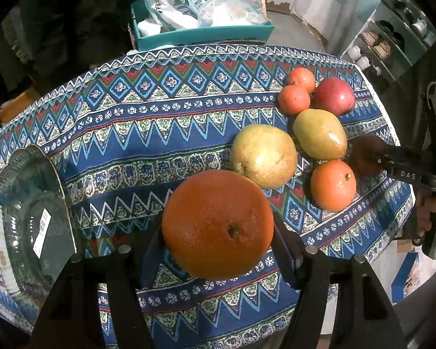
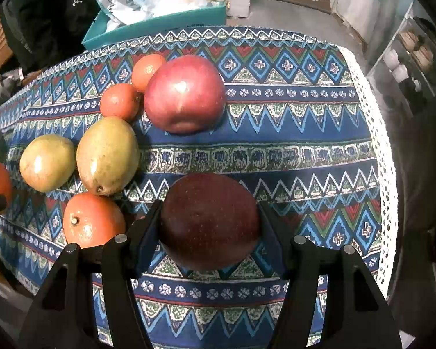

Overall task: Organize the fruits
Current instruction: 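Lift and carry the orange in left tool while right tool carries the apple toward the glass bowl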

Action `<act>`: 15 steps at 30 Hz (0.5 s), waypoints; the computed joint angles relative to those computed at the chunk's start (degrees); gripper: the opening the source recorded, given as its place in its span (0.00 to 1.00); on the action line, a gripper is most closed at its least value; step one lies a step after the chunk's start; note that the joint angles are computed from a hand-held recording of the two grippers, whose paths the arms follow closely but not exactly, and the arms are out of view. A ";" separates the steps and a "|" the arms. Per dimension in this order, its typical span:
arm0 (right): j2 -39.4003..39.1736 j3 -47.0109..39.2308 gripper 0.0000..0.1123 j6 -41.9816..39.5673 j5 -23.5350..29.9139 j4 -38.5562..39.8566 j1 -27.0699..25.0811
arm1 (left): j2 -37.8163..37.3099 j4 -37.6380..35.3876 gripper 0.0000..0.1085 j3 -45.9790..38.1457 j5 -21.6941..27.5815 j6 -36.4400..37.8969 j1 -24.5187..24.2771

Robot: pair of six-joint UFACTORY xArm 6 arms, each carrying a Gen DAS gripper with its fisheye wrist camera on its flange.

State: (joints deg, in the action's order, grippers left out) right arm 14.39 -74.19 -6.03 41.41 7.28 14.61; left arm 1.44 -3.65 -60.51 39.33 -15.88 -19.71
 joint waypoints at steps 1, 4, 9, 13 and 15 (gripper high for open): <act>0.22 -0.14 0.57 0.02 -0.11 0.24 -0.03 | -0.08 0.00 0.64 0.11 0.10 0.03 0.09; 1.61 -1.72 0.57 -0.37 0.56 1.32 -0.30 | -0.10 0.37 0.63 0.40 0.16 -0.73 -0.35; 3.60 -3.13 0.56 1.94 1.19 -1.57 -0.13 | -0.52 1.14 0.63 0.84 0.36 -1.53 -0.51; 3.62 -3.28 0.55 2.36 1.48 -2.81 0.21 | -1.12 1.07 0.63 1.17 0.49 -1.89 -0.05; 2.89 -2.48 0.55 2.57 0.59 -3.90 0.71 | -1.50 0.90 0.63 1.22 0.39 -1.83 0.11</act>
